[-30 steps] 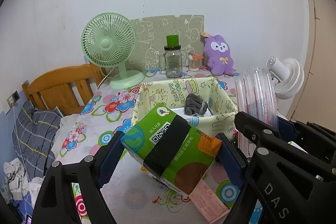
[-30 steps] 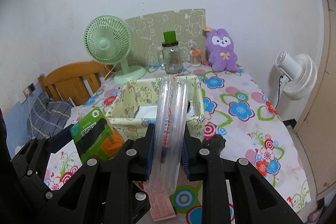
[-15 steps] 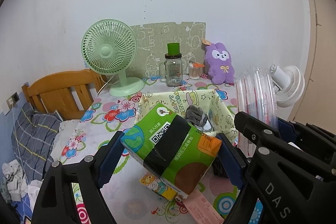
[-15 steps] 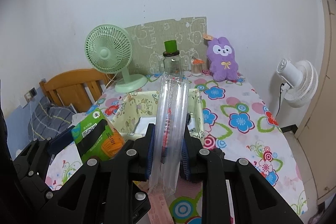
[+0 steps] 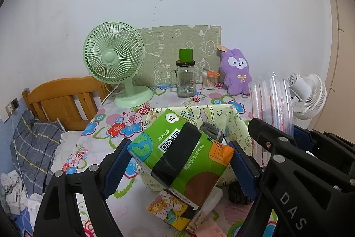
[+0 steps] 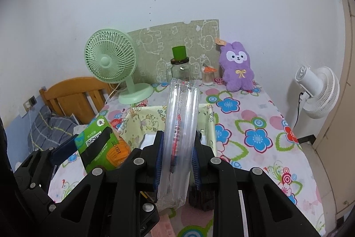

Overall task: Organize soft objects
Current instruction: 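Lift and carry the clear bag and green tissue pack over the fabric box with both grippers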

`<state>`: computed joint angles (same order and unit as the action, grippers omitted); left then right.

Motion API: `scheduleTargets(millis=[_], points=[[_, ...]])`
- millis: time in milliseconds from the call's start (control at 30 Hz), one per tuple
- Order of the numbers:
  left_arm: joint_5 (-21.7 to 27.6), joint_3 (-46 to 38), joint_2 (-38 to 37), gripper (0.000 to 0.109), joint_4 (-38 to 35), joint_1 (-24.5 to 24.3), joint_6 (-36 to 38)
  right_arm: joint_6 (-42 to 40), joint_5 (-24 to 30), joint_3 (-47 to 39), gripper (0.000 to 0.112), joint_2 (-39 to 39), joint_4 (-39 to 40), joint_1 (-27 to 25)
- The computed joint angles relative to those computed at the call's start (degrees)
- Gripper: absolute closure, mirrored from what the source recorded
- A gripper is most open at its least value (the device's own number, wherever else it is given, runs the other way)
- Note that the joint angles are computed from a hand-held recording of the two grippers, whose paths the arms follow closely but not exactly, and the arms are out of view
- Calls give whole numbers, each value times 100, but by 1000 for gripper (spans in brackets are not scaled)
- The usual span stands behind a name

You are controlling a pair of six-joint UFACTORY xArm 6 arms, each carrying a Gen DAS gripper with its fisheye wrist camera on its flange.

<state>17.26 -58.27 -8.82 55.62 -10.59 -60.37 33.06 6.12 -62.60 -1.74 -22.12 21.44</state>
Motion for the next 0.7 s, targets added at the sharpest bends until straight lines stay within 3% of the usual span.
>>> scheduleTargets(millis=[300,700], points=[[-72,-306,278,21,129,49,-154,-337,-45,-386,87,318,352,-36],[-98,-688,715,21,-211,133,146,-807,130,-975,87,842,799,-40]])
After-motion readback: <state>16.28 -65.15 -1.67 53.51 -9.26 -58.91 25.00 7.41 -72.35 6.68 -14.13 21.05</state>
